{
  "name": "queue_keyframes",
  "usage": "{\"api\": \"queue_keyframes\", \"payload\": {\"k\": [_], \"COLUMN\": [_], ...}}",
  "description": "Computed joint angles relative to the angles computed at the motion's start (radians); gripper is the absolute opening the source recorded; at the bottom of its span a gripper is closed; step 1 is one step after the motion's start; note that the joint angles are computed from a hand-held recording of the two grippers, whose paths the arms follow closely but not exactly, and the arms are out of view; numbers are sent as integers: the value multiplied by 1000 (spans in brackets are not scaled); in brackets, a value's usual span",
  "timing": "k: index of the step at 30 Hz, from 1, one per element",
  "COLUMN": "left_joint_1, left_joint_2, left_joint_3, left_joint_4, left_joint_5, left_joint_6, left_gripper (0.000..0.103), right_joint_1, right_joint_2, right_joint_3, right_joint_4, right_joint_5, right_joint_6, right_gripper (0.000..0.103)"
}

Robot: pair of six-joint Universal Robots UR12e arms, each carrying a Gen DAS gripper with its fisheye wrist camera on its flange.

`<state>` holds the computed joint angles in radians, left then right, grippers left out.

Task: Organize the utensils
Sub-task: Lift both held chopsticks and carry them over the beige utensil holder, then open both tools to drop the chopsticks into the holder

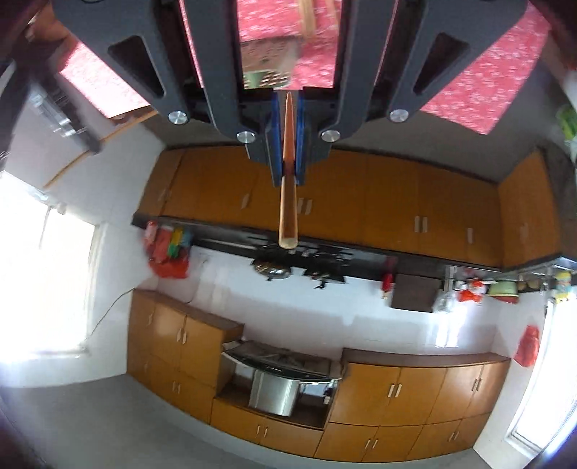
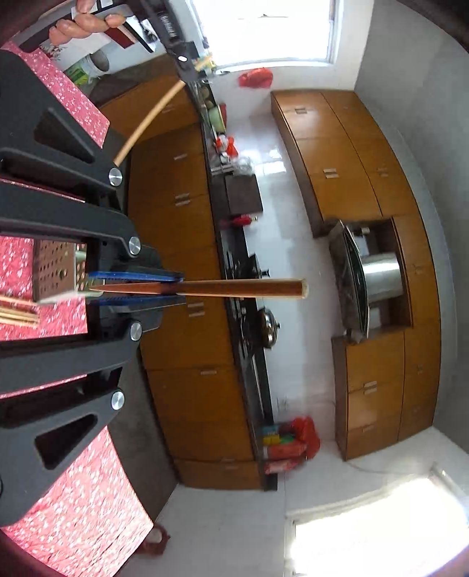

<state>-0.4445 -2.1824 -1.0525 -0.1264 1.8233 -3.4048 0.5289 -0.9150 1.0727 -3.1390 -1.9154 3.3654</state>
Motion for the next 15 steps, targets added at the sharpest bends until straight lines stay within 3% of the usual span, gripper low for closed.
{"api": "queue_keyframes", "payload": {"k": [4, 12, 15], "left_joint_1": [-6, -10, -10], "left_joint_2": [-33, -96, -103], "left_joint_3": [35, 104, 110], "left_joint_4": [-12, -147, -167], "left_joint_5": [-42, -53, -48], "left_joint_6": [-1, -10, -13], "left_gripper": [8, 8, 10], "right_joint_1": [-3, -15, -17], "right_joint_2": [29, 33, 28], "right_joint_3": [-39, -38, -34], "right_joint_4": [55, 160, 170], "right_joint_5": [25, 62, 71], "right_joint_6": [6, 71, 82], "right_gripper": [8, 8, 19]}}
